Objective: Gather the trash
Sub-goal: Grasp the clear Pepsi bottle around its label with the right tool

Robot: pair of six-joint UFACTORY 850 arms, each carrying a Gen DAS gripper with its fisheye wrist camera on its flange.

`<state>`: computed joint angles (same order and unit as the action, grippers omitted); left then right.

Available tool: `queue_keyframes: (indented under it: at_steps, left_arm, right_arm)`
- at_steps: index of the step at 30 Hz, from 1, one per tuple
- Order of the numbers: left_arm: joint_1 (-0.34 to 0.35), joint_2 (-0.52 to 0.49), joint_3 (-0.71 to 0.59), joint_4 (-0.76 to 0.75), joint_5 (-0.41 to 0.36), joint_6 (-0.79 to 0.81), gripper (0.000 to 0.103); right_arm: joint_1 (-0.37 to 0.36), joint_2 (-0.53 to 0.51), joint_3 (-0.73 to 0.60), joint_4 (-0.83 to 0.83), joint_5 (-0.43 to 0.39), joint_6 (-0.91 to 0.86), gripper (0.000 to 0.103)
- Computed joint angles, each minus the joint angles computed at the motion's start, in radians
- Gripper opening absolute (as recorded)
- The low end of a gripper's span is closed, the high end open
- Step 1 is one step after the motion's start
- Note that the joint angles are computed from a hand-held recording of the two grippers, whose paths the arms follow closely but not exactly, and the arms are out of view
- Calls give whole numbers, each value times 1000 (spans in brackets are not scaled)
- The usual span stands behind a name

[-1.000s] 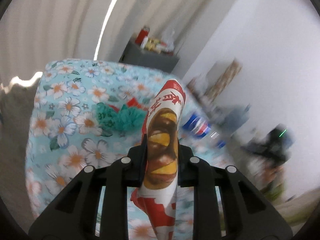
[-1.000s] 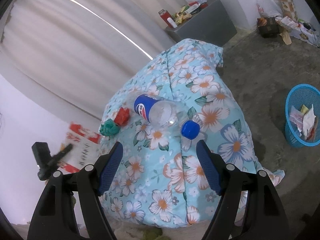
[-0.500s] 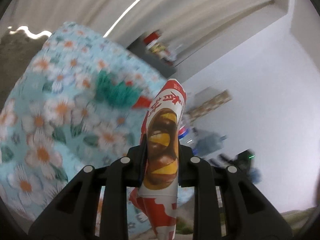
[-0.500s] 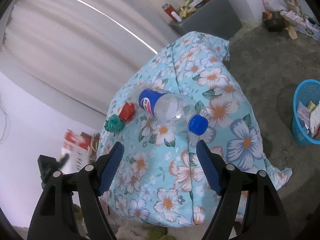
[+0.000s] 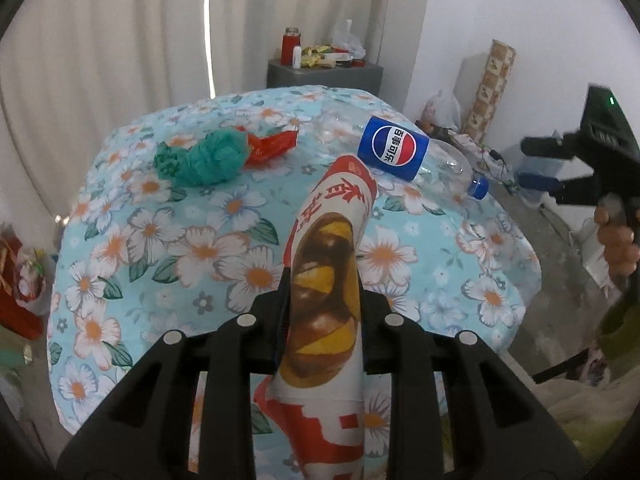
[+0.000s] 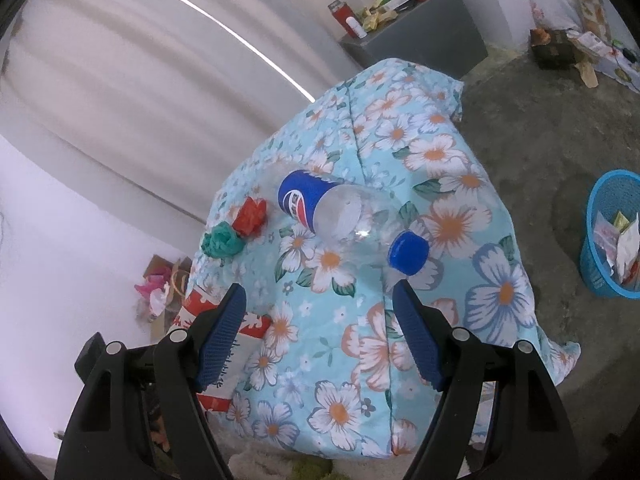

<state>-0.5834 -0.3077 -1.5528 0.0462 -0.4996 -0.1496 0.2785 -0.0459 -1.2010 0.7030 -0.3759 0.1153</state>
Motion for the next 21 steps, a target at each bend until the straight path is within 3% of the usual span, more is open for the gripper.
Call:
queue_keyframes:
  at_steps: [7, 10, 12, 15, 21]
  left_arm:
    - [-14, 14, 26, 50, 32, -39, 25]
    - [-7, 12, 27, 27, 37, -30, 25]
    - [-2, 13, 28, 6, 38, -23, 25]
    - [1, 14, 31, -7, 43, -18, 25]
    - [5, 13, 30, -30, 45, -25, 25]
  right_arm:
    - [38, -95, -159, -328, -40, 183, 74]
    - [49, -159, -255, -486, -96, 245, 75]
    - [57, -218, -341, -614, -156, 282, 80]
    - [60, -310, -466, -673, -249, 212, 83]
    - [61, -530, -737, -660, -470, 26, 85]
